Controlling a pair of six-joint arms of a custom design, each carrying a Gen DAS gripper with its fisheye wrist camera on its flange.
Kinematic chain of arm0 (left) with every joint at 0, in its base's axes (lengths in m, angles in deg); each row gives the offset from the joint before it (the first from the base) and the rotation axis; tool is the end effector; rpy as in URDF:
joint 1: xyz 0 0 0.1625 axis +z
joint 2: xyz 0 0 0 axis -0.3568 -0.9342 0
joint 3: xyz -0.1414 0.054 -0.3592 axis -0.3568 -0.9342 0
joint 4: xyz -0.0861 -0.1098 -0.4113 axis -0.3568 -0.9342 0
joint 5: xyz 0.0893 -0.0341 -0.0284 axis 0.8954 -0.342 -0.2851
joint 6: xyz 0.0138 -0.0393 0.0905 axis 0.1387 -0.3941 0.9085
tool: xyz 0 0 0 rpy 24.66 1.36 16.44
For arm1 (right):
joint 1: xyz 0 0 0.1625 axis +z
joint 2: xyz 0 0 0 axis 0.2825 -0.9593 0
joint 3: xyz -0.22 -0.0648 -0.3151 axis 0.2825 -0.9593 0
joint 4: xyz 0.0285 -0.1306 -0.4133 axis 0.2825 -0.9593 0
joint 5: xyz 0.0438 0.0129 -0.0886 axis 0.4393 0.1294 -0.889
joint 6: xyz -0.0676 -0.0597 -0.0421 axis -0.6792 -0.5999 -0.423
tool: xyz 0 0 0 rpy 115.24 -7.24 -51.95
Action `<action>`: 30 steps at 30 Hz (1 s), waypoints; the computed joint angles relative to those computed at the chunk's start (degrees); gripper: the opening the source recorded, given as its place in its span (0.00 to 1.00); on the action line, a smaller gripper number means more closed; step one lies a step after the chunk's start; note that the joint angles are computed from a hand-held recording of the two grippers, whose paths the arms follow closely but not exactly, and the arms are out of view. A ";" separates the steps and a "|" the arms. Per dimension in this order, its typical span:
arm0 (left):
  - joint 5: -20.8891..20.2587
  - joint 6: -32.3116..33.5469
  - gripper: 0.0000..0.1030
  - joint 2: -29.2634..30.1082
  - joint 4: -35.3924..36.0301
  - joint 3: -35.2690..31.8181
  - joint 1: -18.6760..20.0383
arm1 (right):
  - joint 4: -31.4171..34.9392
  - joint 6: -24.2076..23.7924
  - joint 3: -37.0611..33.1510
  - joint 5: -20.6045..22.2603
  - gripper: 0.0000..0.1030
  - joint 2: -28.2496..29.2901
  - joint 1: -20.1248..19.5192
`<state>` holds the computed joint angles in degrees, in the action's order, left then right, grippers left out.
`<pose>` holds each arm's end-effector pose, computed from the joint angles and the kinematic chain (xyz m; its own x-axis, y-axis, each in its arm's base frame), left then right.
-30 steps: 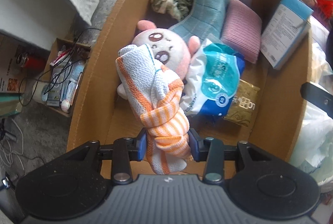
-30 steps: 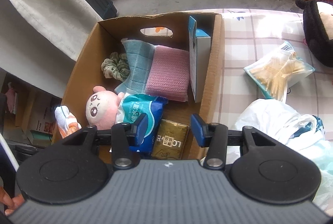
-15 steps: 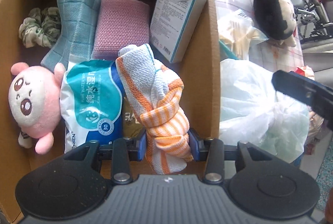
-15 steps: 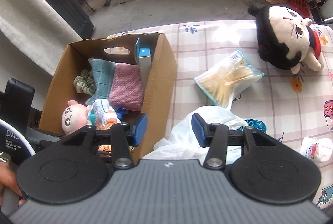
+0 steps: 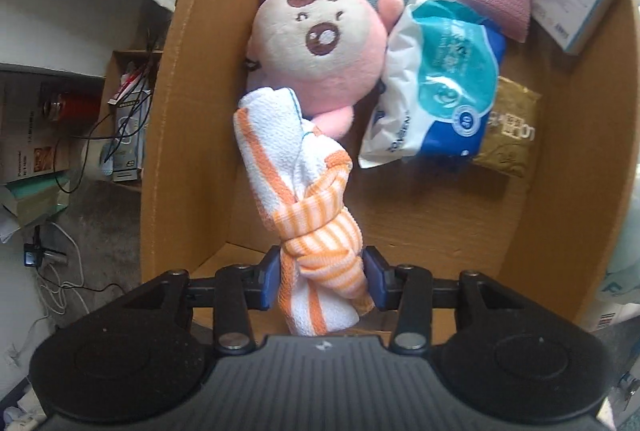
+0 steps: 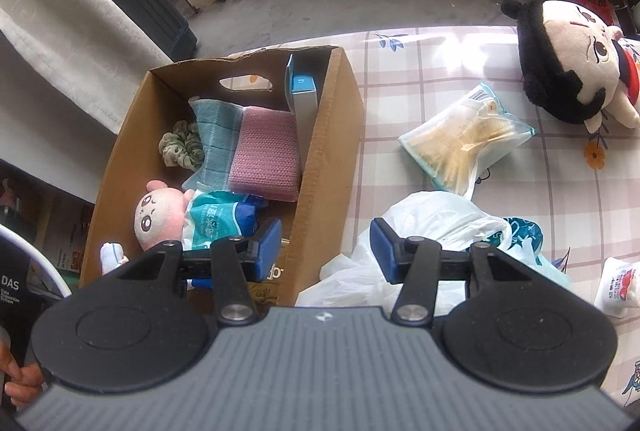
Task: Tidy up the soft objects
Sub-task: 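Lower the towel roll into the box corner and open the left gripper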
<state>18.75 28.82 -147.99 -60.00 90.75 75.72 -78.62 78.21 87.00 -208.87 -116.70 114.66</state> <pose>-0.0964 -0.4730 0.2326 -0.5159 0.5531 -0.6542 0.2261 0.8245 0.5187 0.3574 -0.3257 0.0779 -0.7278 0.5900 0.3495 0.2094 0.6765 -0.7060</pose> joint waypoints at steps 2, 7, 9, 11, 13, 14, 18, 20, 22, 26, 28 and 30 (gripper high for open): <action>1.94 -0.66 0.45 0.92 0.06 -0.05 0.74 | -0.51 -0.90 -0.26 0.28 0.48 0.50 0.02; 1.92 -4.17 0.48 2.31 -1.05 -0.93 3.51 | -1.05 -1.43 -0.64 0.97 0.48 1.48 -0.31; 1.71 -3.80 0.56 1.44 -2.07 -0.69 3.45 | -1.46 -1.58 -0.73 1.15 0.49 1.78 -0.43; 0.94 -2.65 0.58 -0.27 -2.58 -0.37 3.37 | -1.74 -1.95 -0.94 1.17 0.49 2.09 -0.49; 0.50 -2.82 0.57 -0.48 -1.44 -0.92 3.73 | -1.94 -2.42 -1.12 1.07 0.51 2.35 -0.47; -0.41 -3.35 0.53 -0.19 -1.14 -1.51 4.24 | -2.13 -2.59 -1.14 1.11 0.51 2.46 -0.53; -7.19 -7.67 0.46 2.18 -2.20 -4.71 8.10 | -2.97 -2.28 -1.08 1.74 0.51 2.69 -0.74; -10.36 -8.37 0.46 1.53 -4.72 -4.68 9.55 | -2.95 -2.27 -1.12 1.67 0.52 2.72 -0.64; -12.34 -8.13 0.48 0.35 -6.66 -4.29 9.98 | -2.63 -2.24 -1.12 1.65 0.53 2.65 -0.56; -14.33 -4.59 0.49 -2.29 -10.13 -2.76 8.82 | -2.34 -1.47 -0.34 2.04 0.53 2.10 -0.66; -16.62 -4.30 0.49 -1.92 -12.30 -2.44 9.72 | -2.14 -0.72 -0.05 2.06 0.53 1.90 -0.67; -18.86 -5.35 0.48 -1.02 -14.00 -2.04 10.38 | -2.41 -0.15 0.26 2.12 0.53 1.78 -0.71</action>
